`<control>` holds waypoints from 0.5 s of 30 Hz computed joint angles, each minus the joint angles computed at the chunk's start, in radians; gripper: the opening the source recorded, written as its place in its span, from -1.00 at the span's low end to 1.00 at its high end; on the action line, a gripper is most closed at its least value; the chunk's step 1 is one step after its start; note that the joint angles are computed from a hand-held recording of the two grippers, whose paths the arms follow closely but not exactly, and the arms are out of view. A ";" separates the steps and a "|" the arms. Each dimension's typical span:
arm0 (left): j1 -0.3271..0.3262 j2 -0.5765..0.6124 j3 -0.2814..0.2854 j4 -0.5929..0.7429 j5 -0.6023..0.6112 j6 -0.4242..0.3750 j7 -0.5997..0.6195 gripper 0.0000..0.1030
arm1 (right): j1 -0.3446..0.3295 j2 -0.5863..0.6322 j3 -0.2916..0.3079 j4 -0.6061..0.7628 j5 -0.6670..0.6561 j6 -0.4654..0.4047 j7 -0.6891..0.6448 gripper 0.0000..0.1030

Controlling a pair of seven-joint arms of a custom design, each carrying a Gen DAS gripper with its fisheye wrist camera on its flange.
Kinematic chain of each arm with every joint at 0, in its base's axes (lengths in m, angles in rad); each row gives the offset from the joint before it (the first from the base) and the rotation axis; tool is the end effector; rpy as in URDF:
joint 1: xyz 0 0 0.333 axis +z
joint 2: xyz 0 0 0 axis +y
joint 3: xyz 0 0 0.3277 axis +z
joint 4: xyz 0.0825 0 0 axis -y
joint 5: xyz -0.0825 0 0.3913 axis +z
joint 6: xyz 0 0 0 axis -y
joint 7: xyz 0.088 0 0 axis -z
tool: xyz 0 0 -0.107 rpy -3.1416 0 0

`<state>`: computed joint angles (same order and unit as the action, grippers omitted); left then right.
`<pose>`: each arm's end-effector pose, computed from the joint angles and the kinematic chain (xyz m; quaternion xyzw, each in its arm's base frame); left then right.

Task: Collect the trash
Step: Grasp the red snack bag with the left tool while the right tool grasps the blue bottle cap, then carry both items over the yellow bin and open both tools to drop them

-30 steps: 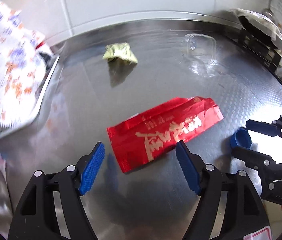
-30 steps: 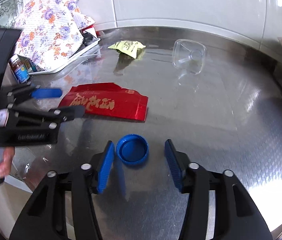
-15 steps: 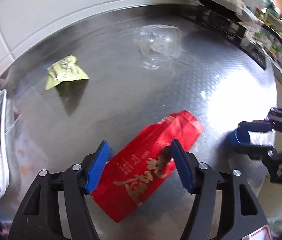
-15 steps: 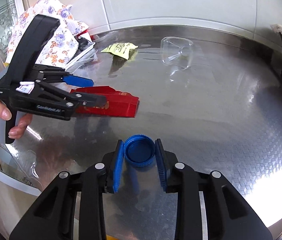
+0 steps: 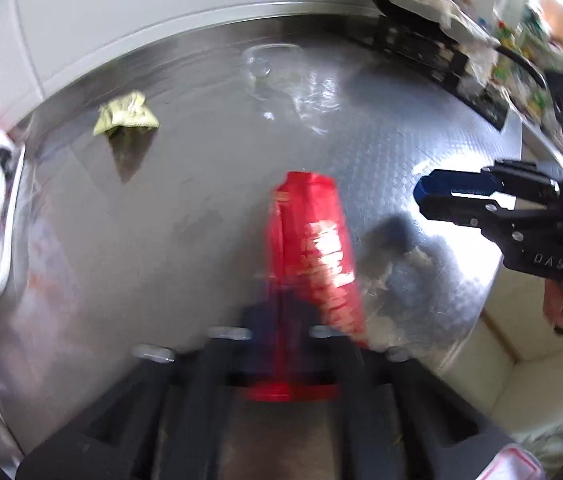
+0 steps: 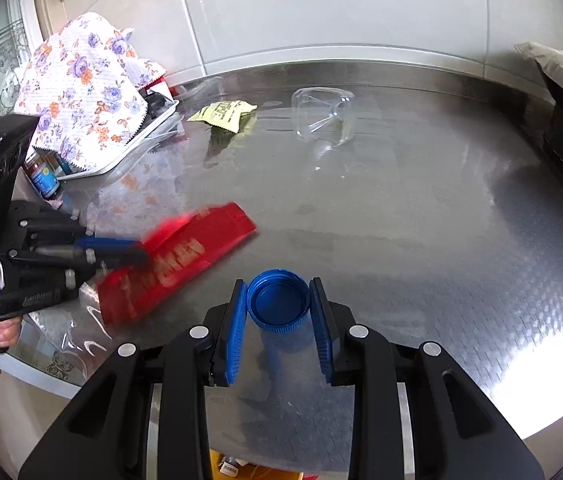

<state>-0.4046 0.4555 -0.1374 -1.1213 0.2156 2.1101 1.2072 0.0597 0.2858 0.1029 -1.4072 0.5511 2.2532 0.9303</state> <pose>0.6524 -0.3485 0.6264 -0.6057 0.7467 -0.2245 0.1586 0.6917 0.1167 0.6198 -0.8117 0.4487 -0.0902 0.3630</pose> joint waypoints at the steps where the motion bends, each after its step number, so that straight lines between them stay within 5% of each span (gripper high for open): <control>1: -0.011 -0.018 0.010 -0.030 0.022 0.012 -0.031 -0.96 | -0.002 -0.003 -0.001 -0.002 0.002 -0.003 0.000 -0.38; 15: -0.061 -0.066 0.022 -0.068 0.152 0.056 -0.305 -0.96 | -0.033 -0.059 -0.025 -0.055 0.071 -0.043 -0.054 -0.38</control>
<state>-0.4654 0.3899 -0.1156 -1.1894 0.3680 2.1660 0.9025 0.0265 0.2264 0.0774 -1.4626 0.6223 2.2100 0.8761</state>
